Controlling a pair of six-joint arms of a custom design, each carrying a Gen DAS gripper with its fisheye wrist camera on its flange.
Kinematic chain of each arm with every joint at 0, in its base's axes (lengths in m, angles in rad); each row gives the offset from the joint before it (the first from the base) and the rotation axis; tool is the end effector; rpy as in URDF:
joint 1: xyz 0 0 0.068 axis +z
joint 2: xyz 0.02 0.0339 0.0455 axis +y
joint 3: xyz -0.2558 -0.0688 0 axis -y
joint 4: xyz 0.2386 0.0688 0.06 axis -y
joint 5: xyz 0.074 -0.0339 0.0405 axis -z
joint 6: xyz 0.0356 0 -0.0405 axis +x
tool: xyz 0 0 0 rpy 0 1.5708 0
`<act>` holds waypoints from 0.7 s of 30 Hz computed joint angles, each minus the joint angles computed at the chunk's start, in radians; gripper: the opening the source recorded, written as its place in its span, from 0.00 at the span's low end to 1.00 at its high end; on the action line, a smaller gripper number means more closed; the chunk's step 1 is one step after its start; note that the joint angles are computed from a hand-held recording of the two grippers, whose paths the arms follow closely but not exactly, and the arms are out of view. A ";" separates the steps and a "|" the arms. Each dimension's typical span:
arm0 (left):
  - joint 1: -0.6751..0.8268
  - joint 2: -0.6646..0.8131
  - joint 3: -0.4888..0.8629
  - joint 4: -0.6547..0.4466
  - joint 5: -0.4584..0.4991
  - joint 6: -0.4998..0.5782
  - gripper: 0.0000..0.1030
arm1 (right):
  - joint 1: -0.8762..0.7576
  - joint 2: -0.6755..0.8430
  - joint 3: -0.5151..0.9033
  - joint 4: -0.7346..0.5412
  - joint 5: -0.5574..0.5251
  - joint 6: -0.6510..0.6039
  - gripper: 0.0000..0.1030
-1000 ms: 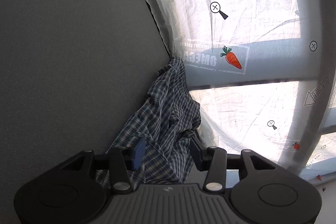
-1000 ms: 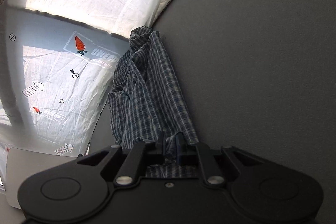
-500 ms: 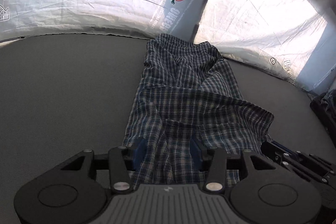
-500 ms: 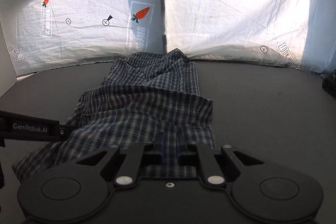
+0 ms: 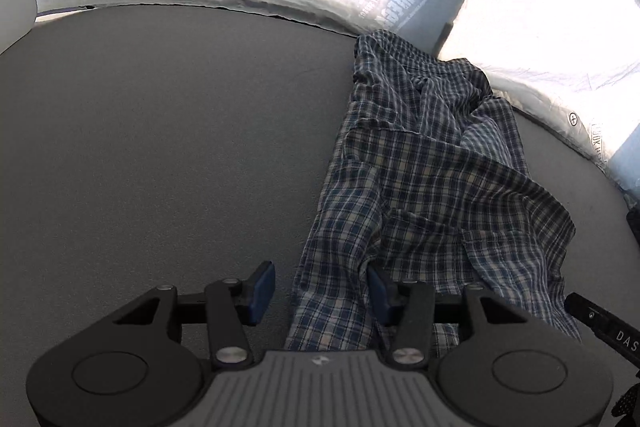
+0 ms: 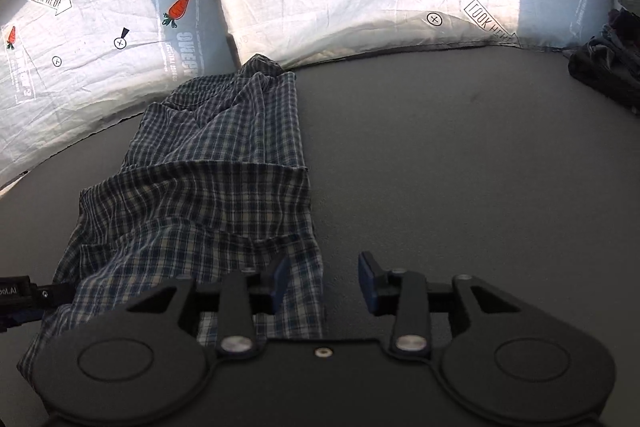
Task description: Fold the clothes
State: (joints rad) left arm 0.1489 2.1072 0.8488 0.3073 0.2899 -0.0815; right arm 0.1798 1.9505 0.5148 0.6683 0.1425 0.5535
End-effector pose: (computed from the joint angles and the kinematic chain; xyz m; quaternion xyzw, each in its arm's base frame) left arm 0.3416 0.0410 0.0368 -0.0646 0.9412 -0.1273 0.3062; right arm 0.2813 0.0460 0.0469 0.1979 0.8969 0.0786 0.3876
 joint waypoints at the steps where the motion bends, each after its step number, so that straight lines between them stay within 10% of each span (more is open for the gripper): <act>1: 0.032 -0.019 0.005 -0.047 0.053 -0.032 0.52 | -0.029 -0.034 -0.039 0.013 -0.051 0.065 0.47; 11: 0.316 -0.105 -0.079 -0.224 0.445 -0.280 0.70 | -0.197 0.065 -0.390 0.510 -0.453 0.790 0.57; 21: 0.311 0.031 -0.080 -0.215 0.519 -0.287 0.70 | -0.140 0.365 -0.332 0.798 -0.494 0.961 0.55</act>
